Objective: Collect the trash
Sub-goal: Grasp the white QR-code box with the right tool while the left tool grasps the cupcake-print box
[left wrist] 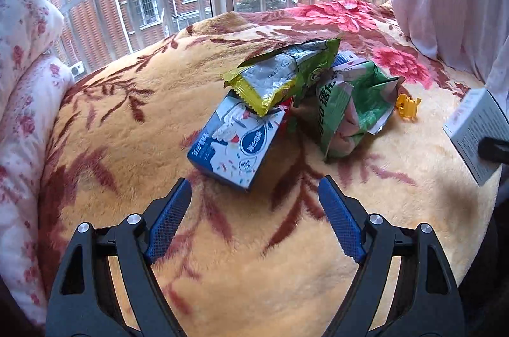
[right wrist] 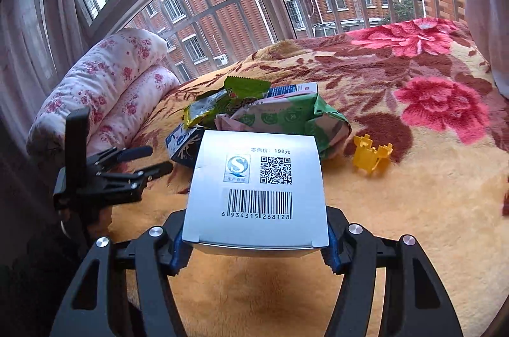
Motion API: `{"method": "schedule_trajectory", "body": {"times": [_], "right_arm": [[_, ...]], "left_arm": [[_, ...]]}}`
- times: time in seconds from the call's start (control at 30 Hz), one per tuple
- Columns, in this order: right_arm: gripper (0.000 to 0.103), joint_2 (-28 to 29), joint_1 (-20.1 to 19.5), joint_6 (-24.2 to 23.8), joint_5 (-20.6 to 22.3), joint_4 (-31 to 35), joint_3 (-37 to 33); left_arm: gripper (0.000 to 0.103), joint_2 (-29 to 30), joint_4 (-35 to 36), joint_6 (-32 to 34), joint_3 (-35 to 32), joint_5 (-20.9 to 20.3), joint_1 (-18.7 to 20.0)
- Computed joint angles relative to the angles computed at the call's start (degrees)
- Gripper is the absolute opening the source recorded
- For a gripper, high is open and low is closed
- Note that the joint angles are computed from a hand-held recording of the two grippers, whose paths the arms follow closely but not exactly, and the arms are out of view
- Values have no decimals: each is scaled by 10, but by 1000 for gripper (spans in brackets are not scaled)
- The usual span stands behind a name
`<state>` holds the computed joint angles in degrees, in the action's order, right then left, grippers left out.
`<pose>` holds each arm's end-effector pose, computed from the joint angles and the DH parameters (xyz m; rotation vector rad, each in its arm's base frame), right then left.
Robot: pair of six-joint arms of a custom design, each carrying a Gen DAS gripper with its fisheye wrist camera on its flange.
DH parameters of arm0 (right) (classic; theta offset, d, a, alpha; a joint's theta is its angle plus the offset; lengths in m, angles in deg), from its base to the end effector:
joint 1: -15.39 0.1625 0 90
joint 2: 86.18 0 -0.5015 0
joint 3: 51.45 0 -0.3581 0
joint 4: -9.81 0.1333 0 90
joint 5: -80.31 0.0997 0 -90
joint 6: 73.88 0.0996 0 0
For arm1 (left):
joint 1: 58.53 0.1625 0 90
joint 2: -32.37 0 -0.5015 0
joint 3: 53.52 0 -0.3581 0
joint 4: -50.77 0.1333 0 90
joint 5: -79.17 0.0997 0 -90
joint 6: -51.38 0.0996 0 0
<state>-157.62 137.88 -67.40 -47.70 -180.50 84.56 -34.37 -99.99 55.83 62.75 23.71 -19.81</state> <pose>0.2971 -0.3326 0.3091 0.2946 -2.5200 1.0562 -0.3059 -0.4885 0.2898 1.1490 2.3438 -0.5577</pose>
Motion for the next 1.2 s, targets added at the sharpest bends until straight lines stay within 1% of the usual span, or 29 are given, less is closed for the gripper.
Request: {"method": "schedule_trajectory", "body": {"times": [0.13,0.2,0.27,0.47,0.5,0.53,0.57,0.7,0.8,0.83,0.9,0.93,0.97,1.0,1.03,1.2], "right_arm": [[63,2,13,9,-17,6,10],[63,3,14,13,-17,8,12],[63,5,14,16,-15,6,15],[63,14,12,23,-5,7,17],[63,14,12,22,-4,7,17],[63,15,13,22,-3,7,18],[63,16,14,20,-2,7,18],[63,15,14,19,1,4,23],[63,12,11,26,2,3,26],[63,10,12,28,1,2,27],[63,8,15,28,-3,-1,29],[63,7,17,27,-6,-2,30],[63,6,17,27,-8,0,29],[63,5,17,28,-10,0,30],[63,3,17,29,-8,0,30],[63,-3,23,32,-2,-4,35]], "left_arm": [[80,23,-4,50,-31,-24,26],[80,35,-5,69,-46,-31,35],[80,46,-16,83,-57,-28,39],[81,75,-10,110,-94,-26,50],[83,79,-10,118,-98,-20,51],[88,83,-17,127,-98,-13,50],[89,86,-27,135,-97,-8,50],[89,92,-21,139,-105,-18,52],[91,101,9,134,-118,-29,59],[91,105,21,128,-122,-29,60],[90,108,8,127,-112,-14,57],[84,106,1,129,-107,-15,56],[68,105,6,123,-105,-14,54],[58,105,20,110,-106,-8,52],[52,105,37,90,-109,1,50],[51,87,96,-15,-85,70,20]]}}
